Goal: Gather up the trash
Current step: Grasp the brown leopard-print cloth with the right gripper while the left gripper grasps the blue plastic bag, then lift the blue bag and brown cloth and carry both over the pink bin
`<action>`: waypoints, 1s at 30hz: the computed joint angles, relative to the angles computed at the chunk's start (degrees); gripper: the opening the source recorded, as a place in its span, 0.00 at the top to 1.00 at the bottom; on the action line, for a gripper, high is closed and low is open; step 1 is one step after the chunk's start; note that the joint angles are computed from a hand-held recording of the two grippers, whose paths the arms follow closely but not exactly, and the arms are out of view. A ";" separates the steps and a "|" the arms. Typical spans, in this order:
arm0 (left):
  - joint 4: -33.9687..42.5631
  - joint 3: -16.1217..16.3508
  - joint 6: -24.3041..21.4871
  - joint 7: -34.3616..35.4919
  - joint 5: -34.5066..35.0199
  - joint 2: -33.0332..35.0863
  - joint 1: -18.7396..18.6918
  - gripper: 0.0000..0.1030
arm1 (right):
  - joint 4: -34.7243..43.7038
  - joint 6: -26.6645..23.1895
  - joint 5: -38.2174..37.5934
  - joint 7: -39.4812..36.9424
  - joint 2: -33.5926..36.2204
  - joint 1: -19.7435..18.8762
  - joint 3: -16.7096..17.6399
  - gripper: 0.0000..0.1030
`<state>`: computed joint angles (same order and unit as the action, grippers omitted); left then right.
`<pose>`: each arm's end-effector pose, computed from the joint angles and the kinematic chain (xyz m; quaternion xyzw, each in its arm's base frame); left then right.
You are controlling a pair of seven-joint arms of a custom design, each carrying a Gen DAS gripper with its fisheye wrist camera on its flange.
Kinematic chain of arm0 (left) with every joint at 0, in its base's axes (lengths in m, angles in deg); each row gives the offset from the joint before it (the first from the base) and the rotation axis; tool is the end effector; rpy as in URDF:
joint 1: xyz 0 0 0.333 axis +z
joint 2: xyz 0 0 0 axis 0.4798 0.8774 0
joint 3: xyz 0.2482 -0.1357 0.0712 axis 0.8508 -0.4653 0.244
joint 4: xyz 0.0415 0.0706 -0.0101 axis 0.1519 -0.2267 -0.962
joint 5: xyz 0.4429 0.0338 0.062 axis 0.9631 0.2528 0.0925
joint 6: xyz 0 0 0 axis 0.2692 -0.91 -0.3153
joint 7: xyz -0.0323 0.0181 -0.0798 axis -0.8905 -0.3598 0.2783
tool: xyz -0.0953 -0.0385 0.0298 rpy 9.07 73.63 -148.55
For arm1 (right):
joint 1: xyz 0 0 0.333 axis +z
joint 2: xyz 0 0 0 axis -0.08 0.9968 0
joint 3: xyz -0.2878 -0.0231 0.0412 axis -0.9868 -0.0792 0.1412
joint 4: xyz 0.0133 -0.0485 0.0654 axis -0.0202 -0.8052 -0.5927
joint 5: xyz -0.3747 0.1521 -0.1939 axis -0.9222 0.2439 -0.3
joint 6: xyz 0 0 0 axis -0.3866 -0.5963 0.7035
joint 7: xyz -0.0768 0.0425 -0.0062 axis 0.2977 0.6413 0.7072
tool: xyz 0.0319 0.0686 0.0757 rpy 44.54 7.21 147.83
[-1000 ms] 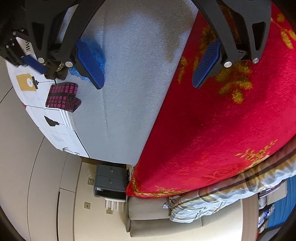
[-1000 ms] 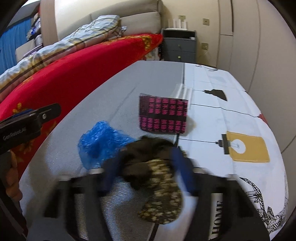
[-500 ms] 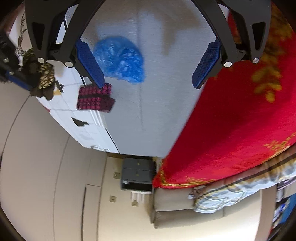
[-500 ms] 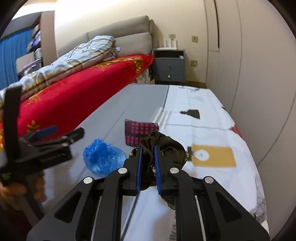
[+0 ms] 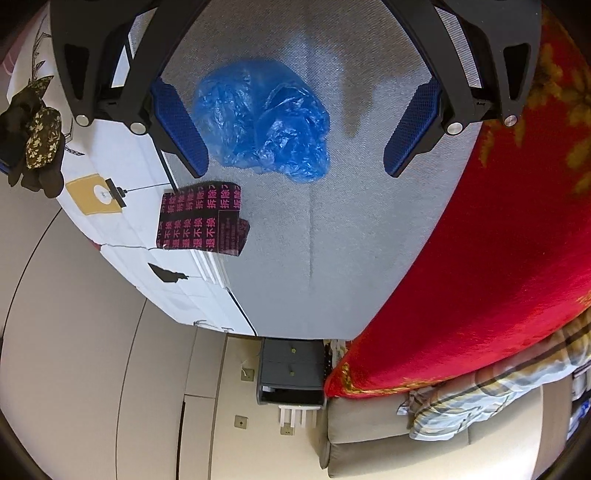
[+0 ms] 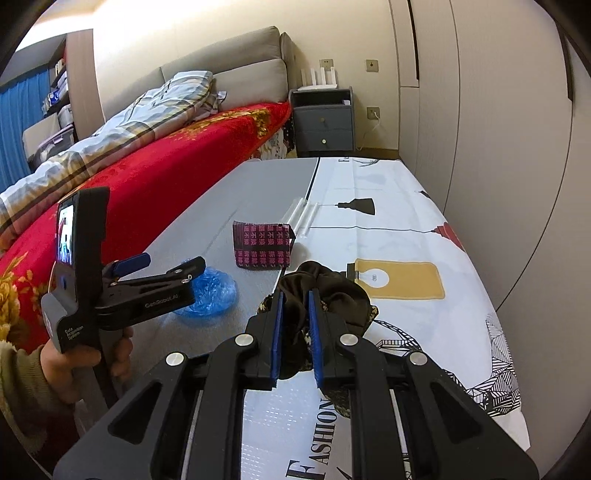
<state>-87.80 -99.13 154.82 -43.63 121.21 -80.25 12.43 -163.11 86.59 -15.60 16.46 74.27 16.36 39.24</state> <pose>0.4868 -0.2893 0.3399 -0.8042 0.4188 -0.2216 0.3588 0.5418 0.1938 0.3962 -0.8236 0.3629 -0.1167 0.4200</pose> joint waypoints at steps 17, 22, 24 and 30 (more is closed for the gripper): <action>0.37 -0.89 6.32 13.20 -5.39 -3.18 -0.45 0.99 | -2.66 -1.26 -4.20 2.21 -5.05 -0.70 -1.60 0.86; 1.34 -3.07 2.88 19.46 -9.21 -7.72 -2.06 0.99 | -6.34 -4.53 -7.81 5.38 -12.28 -1.57 -4.01 0.86; 2.28 -4.22 0.77 21.80 -11.01 -9.44 -2.88 0.99 | -8.12 -5.94 -9.68 6.56 -15.74 -1.96 -5.10 0.86; 5.62 -7.55 -3.55 24.84 -15.58 -12.38 -5.41 0.99 | -13.43 -11.11 -16.42 11.19 -26.61 -3.77 -8.40 0.86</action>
<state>-82.18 -106.68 151.27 -18.79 105.63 -92.63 7.02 -176.54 75.48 -32.02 27.64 47.65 12.59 30.84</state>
